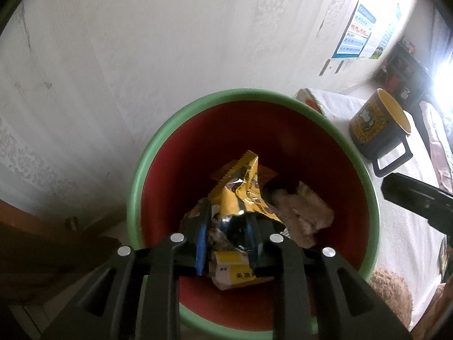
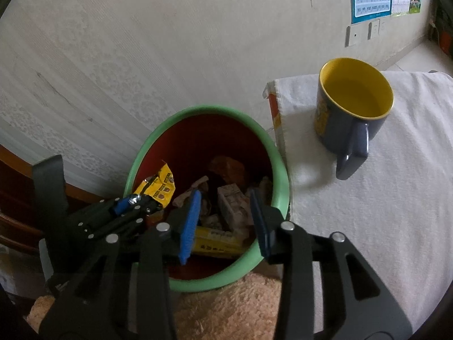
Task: Collect trash
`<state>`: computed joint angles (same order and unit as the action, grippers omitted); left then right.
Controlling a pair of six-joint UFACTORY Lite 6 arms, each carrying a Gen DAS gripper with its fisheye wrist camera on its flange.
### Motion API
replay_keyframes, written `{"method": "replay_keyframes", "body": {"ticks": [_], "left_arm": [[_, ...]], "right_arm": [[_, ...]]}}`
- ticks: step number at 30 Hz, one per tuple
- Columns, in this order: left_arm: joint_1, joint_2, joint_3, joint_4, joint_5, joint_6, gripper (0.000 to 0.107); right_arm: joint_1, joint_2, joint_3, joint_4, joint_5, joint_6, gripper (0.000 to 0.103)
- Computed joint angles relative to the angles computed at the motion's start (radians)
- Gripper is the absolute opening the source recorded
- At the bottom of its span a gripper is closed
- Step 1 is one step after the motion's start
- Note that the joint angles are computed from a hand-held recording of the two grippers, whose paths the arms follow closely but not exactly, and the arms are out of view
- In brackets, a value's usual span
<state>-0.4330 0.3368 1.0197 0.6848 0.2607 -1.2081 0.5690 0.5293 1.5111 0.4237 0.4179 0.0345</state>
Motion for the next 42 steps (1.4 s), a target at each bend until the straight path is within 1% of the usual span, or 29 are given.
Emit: {"method": "replay_keyframes", "body": {"ticks": [2, 4, 6, 9, 11, 14, 15, 17, 18, 19, 20, 21, 23, 25, 26, 28, 30, 32, 33, 35, 36, 38, 39, 42], "left_arm": [[0.0, -0.003, -0.011, 0.012, -0.009, -0.01, 0.028], [0.0, -0.002, -0.012, -0.006, -0.006, 0.008, 0.03], [-0.004, 0.003, -0.01, -0.012, 0.002, 0.012, 0.03], [-0.005, -0.001, -0.013, -0.044, 0.002, 0.03, 0.032], [-0.011, -0.003, -0.006, -0.049, 0.007, 0.027, 0.038], [-0.043, -0.019, 0.007, -0.017, 0.033, -0.017, 0.043], [-0.058, -0.023, 0.018, -0.017, 0.048, -0.022, 0.043], [-0.089, -0.031, 0.049, -0.027, 0.075, -0.029, 0.044], [-0.11, -0.037, 0.065, -0.032, 0.087, -0.034, 0.044], [-0.131, -0.043, 0.079, -0.026, 0.094, -0.047, 0.045], [-0.168, -0.041, 0.112, -0.011, 0.123, -0.08, 0.047], [-0.202, -0.041, 0.142, 0.005, 0.144, -0.099, 0.048], [-0.259, -0.042, 0.191, 0.027, 0.168, -0.114, 0.051], [-0.337, -0.03, 0.282, 0.039, 0.212, -0.138, 0.055], [-0.369, -0.023, 0.313, 0.069, 0.223, -0.174, 0.058], [-0.451, 0.013, 0.426, 0.123, 0.269, -0.236, 0.062], [-0.512, 0.058, 0.539, 0.146, 0.305, -0.234, 0.067], [-0.568, 0.114, 0.673, 0.15, 0.348, -0.203, 0.076], [-0.603, 0.148, 0.75, 0.178, 0.365, -0.207, 0.079], [-0.643, 0.201, 0.865, 0.218, 0.389, -0.207, 0.092], [-0.669, 0.235, 0.938, 0.252, 0.413, -0.211, 0.096], [-0.719, 0.303, 1.076, 0.334, 0.477, -0.222, 0.095], [-0.747, 0.359, 1.18, 0.379, 0.523, -0.208, 0.095], [-0.803, 0.519, 1.485, 0.397, 0.647, -0.101, 0.095]], "right_arm": [[-0.002, -0.025, -0.03, 0.009, -0.014, -0.015, 0.038], [-0.003, -0.062, -0.073, -0.004, -0.028, -0.015, 0.046], [-0.011, -0.114, -0.135, 0.0, -0.046, -0.027, 0.046], [-0.043, -0.217, -0.259, 0.068, -0.07, -0.09, 0.049], [-0.077, -0.307, -0.36, 0.122, -0.095, -0.135, 0.054], [-0.128, -0.45, -0.493, 0.128, -0.122, -0.149, 0.059], [-0.145, -0.499, -0.531, 0.118, -0.129, -0.143, 0.06], [-0.183, -0.616, -0.61, 0.058, -0.145, -0.097, 0.068], [-0.2, -0.679, -0.649, 0.019, -0.153, -0.066, 0.07], [-0.212, -0.733, -0.68, -0.028, -0.157, -0.025, 0.073], [-0.23, -0.792, -0.711, -0.071, -0.16, 0.006, 0.078], [-0.243, -0.829, -0.728, -0.104, -0.163, 0.029, 0.08], [-0.294, -0.964, -0.792, -0.157, -0.15, 0.053, 0.085], [-0.358, -1.09, -0.839, -0.141, -0.119, 0.017, 0.09], [-0.401, -1.157, -0.862, -0.113, -0.096, -0.025, 0.093], [-0.507, -1.301, -0.902, -0.056, -0.038, -0.115, 0.098], [-0.594, -1.412, -0.926, -0.036, 0.013, -0.173, 0.098], [-0.703, -1.537, -0.946, -0.024, 0.069, -0.243, 0.098], [-0.753, -1.6, -0.956, -0.033, 0.084, -0.266, 0.098], [-0.868, -1.688, -0.966, 0.03, 0.108, -0.374, 0.098], [-0.941, -1.718, -0.969, 0.101, 0.126, -0.459, 0.098], [-1.128, -1.774, -0.977, 0.304, 0.175, -0.662, 0.098], [-1.21, -1.788, -0.986, 0.409, 0.197, -0.756, 0.098], [-1.524, -1.853, -1.049, 0.681, 0.323, -0.947, 0.098]]}}
